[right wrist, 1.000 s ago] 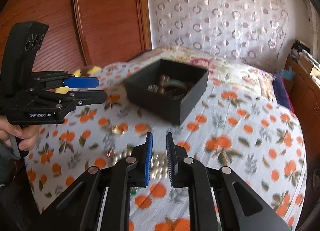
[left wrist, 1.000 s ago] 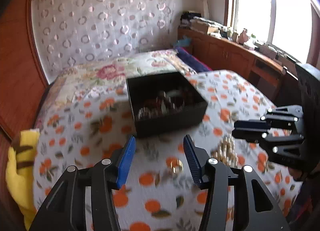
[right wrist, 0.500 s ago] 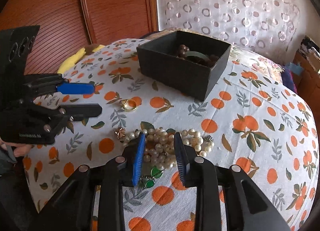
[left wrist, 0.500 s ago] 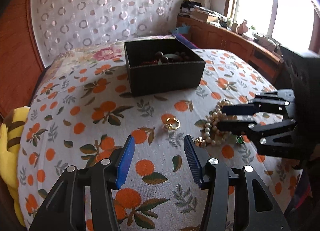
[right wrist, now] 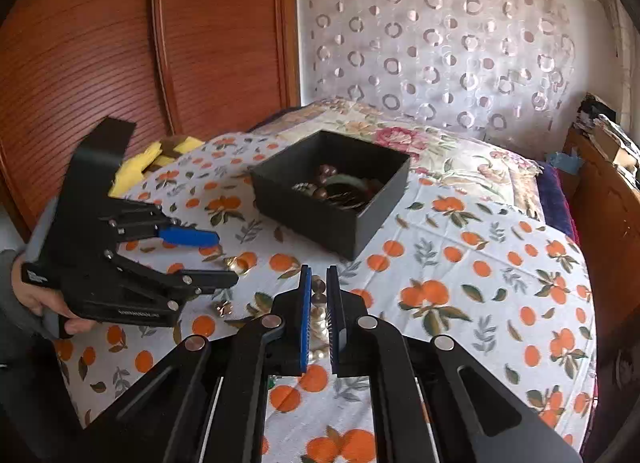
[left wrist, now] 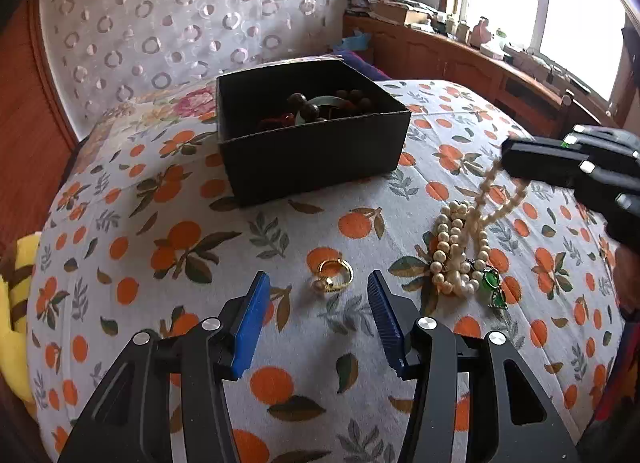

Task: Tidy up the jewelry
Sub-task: 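Grasp the gold ring with the left tool while the right tool grasps the long pearl necklace, then lower the gold ring into the box with the left tool while the right drops the necklace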

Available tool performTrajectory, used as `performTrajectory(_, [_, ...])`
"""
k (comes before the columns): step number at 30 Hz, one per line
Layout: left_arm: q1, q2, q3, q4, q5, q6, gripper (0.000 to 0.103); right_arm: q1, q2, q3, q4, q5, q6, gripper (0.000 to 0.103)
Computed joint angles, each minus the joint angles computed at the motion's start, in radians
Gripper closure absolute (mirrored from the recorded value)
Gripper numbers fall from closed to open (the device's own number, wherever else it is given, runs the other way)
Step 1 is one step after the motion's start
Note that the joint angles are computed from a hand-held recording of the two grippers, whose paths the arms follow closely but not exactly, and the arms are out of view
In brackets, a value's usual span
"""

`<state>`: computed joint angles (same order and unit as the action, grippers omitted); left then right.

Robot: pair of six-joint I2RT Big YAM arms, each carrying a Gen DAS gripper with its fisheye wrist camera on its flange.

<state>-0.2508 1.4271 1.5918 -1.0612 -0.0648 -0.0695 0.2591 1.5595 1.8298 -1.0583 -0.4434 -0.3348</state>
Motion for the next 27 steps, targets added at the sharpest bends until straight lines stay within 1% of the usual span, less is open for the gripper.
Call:
performTrajectory(2, [-0.004, 0.006, 0.005, 0.001, -0.001, 0.005, 0.055, -0.008, 0.002, 0.008, -0.003, -0.005, 0.004, 0.095])
performTrajectory(5, [-0.009, 0.010, 0.008, 0.000, 0.000, 0.013, 0.064, -0.018, 0.001, 0.010, 0.001, -0.008, 0.009, 0.095])
performTrajectory(7, [-0.009, 0.015, 0.009, -0.003, 0.007, 0.014, 0.074, -0.023, 0.001, 0.012, 0.005, -0.014, 0.017, 0.095])
performTrajectory(8, [-0.011, 0.014, 0.004, 0.006, 0.000, 0.015, 0.076, -0.024, 0.000, 0.013, 0.007, -0.016, 0.020, 0.095])
performTrajectory(9, [-0.012, 0.013, 0.001, 0.011, 0.000, 0.018, 0.084, -0.027, 0.000, 0.015, 0.009, -0.020, 0.023, 0.095])
performTrajectory(12, [-0.006, -0.001, -0.016, 0.028, 0.025, 0.003, 0.088, -0.029, -0.002, 0.020, 0.010, -0.026, 0.026, 0.095])
performTrajectory(13, [-0.007, -0.010, -0.025, 0.041, 0.021, 0.001, 0.093, -0.030, -0.004, 0.023, 0.010, -0.028, 0.027, 0.095])
performTrajectory(14, [-0.007, -0.018, -0.032, 0.052, 0.013, -0.003, 0.093, -0.030, -0.004, 0.025, 0.011, -0.029, 0.028, 0.095])
performTrajectory(20, [0.007, -0.042, -0.031, 0.067, 0.014, -0.022, 0.093, -0.026, -0.004, 0.053, 0.012, -0.033, 0.030, 0.095])
performTrajectory(22, [0.012, -0.047, -0.022, 0.069, 0.015, -0.022, 0.093, -0.024, -0.002, 0.069, 0.012, -0.037, 0.032, 0.095])
performTrajectory(27, [0.014, -0.053, 0.009, 0.075, -0.007, -0.015, 0.093, -0.017, 0.011, 0.121, 0.014, -0.045, 0.035, 0.095])
